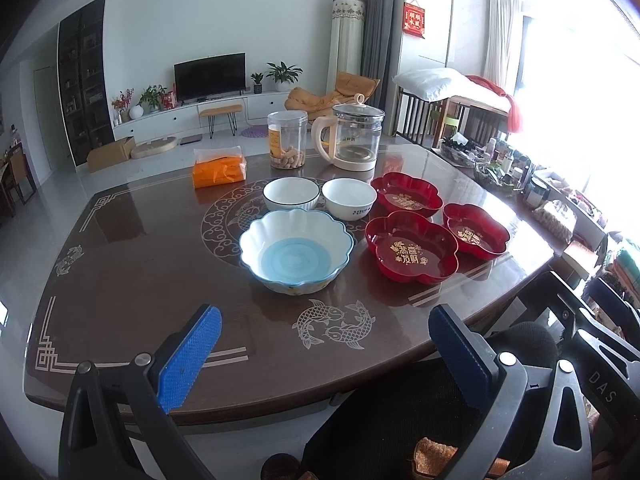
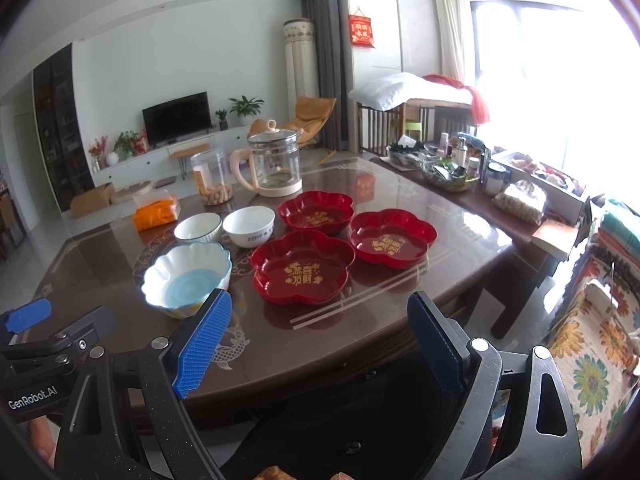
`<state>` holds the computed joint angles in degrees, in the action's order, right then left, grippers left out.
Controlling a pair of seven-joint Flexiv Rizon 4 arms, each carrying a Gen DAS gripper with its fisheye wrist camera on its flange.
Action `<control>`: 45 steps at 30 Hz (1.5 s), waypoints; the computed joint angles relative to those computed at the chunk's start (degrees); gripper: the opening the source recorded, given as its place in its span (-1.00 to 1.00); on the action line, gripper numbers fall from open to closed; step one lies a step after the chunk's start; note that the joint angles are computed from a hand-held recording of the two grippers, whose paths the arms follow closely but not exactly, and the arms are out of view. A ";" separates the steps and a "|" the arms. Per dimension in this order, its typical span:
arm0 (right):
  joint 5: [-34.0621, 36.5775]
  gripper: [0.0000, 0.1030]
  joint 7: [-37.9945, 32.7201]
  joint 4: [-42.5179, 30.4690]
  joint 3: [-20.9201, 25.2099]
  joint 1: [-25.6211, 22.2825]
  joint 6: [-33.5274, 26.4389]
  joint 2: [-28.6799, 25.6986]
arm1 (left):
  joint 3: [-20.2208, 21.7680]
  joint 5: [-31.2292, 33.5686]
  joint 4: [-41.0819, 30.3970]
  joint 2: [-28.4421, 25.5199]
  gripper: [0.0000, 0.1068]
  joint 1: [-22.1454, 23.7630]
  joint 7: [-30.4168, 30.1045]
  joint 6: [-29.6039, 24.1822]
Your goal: Organize plates and bowls
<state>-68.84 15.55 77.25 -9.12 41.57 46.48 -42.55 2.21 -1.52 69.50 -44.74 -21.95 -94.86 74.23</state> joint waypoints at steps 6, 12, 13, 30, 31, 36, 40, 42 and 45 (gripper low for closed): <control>-6.97 0.78 9.18 3.72 -1.45 1.51 -2.61 3.13 | 0.34 -1.13 1.97 1.39 0.92 1.79 -2.18 0.45; -7.79 0.78 11.76 3.84 1.33 -0.88 -3.56 3.15 | 0.02 -2.57 0.63 -0.33 0.92 3.96 -3.99 -3.04; -7.54 0.78 11.83 3.86 1.42 -0.95 -3.86 3.08 | -0.67 -2.91 0.21 -0.84 0.92 4.44 -3.61 -3.47; 3.94 0.78 6.11 1.05 0.36 -3.00 -0.17 -1.34 | -6.37 -7.30 -32.47 -20.49 0.92 2.22 12.59 -22.82; 4.01 0.78 6.46 1.38 0.14 -3.02 0.23 -1.24 | -6.32 -7.22 -33.26 -21.03 0.92 1.95 13.00 -22.83; 5.23 0.78 6.92 2.18 0.00 -3.81 2.47 -1.47 | -6.75 -7.85 -33.55 -21.73 0.92 1.27 14.31 -24.90; 5.60 0.78 8.20 3.38 -0.52 -4.26 4.79 -1.24 | -5.88 -7.82 -35.99 -22.99 0.92 0.72 12.99 -27.83; 5.56 0.78 8.67 3.81 -0.75 -4.42 5.68 -1.18 | -5.76 -7.94 -38.24 -24.12 0.92 0.68 12.30 -28.85; 6.01 0.78 8.78 3.74 -0.86 -4.62 6.56 -1.44 | -5.04 -7.67 -42.46 -26.09 0.92 0.42 11.16 -30.40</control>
<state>-62.84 24.32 80.98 -9.98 36.95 53.04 -44.00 -2.83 -9.19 27.04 -70.83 -21.52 -83.70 43.83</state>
